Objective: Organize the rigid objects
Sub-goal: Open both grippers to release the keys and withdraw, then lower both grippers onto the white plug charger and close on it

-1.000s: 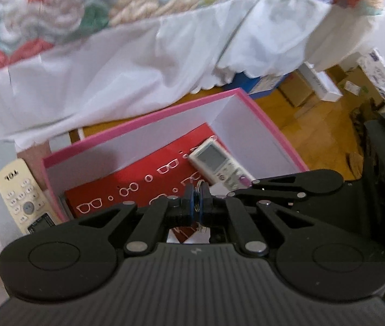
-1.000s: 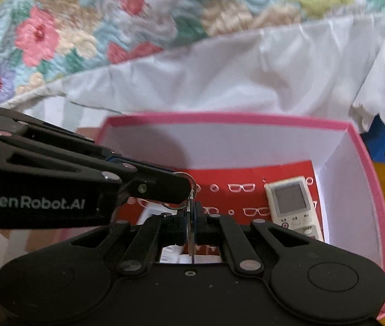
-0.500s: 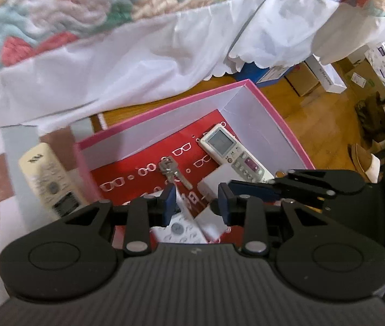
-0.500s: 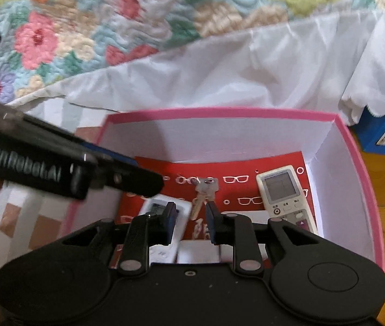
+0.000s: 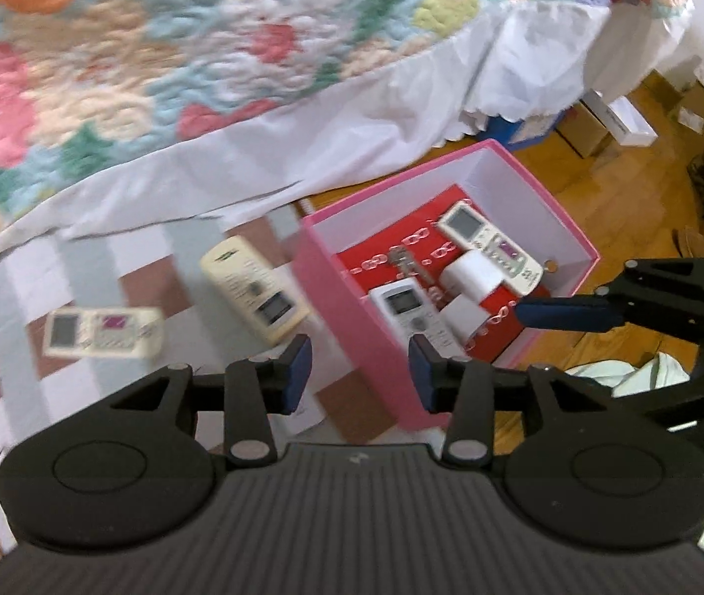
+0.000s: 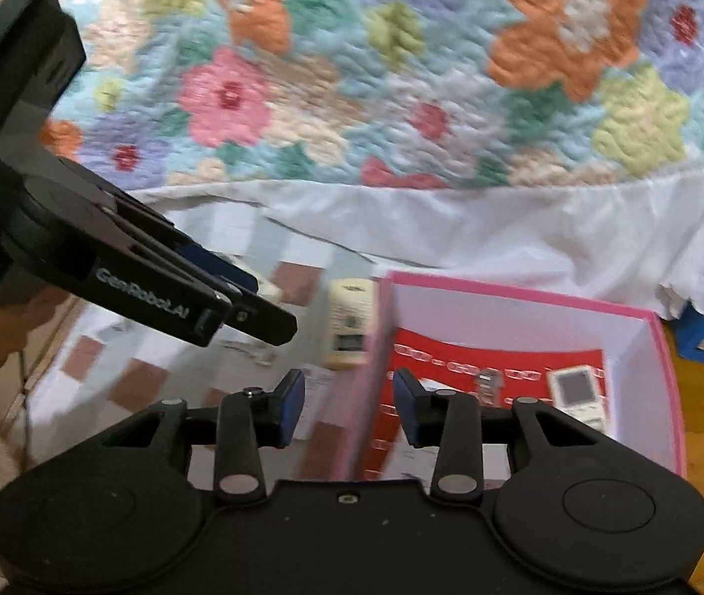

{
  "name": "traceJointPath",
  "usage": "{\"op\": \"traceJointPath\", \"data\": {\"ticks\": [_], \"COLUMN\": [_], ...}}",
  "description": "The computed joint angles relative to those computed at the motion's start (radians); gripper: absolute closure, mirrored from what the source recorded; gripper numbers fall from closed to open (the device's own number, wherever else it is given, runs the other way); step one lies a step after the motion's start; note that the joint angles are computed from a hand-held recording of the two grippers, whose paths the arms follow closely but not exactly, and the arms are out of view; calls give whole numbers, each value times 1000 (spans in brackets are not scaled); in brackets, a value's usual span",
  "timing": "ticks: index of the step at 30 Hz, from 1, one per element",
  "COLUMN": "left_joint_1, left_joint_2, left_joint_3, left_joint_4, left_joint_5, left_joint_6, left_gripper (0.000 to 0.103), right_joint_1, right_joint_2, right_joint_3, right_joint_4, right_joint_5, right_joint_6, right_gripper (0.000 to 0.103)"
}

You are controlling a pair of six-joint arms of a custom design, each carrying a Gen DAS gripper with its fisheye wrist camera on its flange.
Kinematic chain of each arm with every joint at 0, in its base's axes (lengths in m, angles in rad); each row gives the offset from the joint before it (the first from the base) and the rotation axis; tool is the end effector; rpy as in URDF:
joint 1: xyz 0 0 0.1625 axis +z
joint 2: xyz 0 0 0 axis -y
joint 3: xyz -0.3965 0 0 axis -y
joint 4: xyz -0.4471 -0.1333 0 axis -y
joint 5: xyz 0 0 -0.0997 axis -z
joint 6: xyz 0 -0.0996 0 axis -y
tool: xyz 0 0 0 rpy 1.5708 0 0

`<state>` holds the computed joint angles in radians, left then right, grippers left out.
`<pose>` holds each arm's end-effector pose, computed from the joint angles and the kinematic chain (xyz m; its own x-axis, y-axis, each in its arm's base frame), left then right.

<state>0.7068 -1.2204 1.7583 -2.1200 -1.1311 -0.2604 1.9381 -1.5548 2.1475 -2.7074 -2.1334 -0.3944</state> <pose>-0.3580 -0.5367 0.2168 -0.7671 0.4947 -0.4084 0.5825 0.8038 -0.1205 0.2566 -0.4435 0.2887 -0.7023 -0.3495 0.6202 -0.6251 0.7196 -0.3024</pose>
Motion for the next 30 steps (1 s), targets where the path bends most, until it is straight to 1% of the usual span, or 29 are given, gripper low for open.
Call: {"op": "traceJointPath", "data": {"ticks": [3,7,9,10,11,12,14,16,18,21,23,24,25,26,28,30], "left_joint_1": [-2,-5,-5,-3,2,13,39,56,79,128,163,183,196,210,246,279], "left_joint_2": [-76,-180,-230,-257,-278,-298,-329,-357,-381,-409,-420,-425,-427,-429,-428,-416], "left_joint_3": [37,94,131,154,172,184,198,219,242,274,289,298,305,313,334,334], "left_joint_4": [31,66,61,42,31,34,47,56,53,0,-22,-40,-51,-66,-119,-129], "left_joint_5": [39,135,193,229,254,266,274,318,353,339,327,323,322,323,320,307], "left_joint_6": [-49,-102,-139,-170,-195,-216,-243,-243,-250,-247,-252,-244,-240,-235,-220,-234], "left_gripper": [56,50,49,49,49,49,49,49,48,44,44,42,41,39,37,36], "right_joint_1": [35,65,71,73,76,82,89,87,75,64,54,45,37,30,16,8], "right_joint_2": [22,66,88,101,116,134,164,195,232,304,356,384,413,444,506,560], "right_joint_3": [-17,-41,-53,-59,-65,-71,-73,-80,-96,-126,-132,-133,-135,-135,-141,-159], "right_joint_4": [27,43,61,70,76,75,58,43,27,14,-37,-72,-109,-153,-225,-246], "right_joint_5": [26,86,126,145,154,152,165,195,244,284,312,332,342,348,357,351], "right_joint_6": [-7,-34,-46,-55,-63,-68,-98,-119,-133,-170,-208,-229,-248,-267,-301,-319], "right_gripper": [55,54,54,52,45,42,41,40,40,37,26,24,18,16,16,16]}}
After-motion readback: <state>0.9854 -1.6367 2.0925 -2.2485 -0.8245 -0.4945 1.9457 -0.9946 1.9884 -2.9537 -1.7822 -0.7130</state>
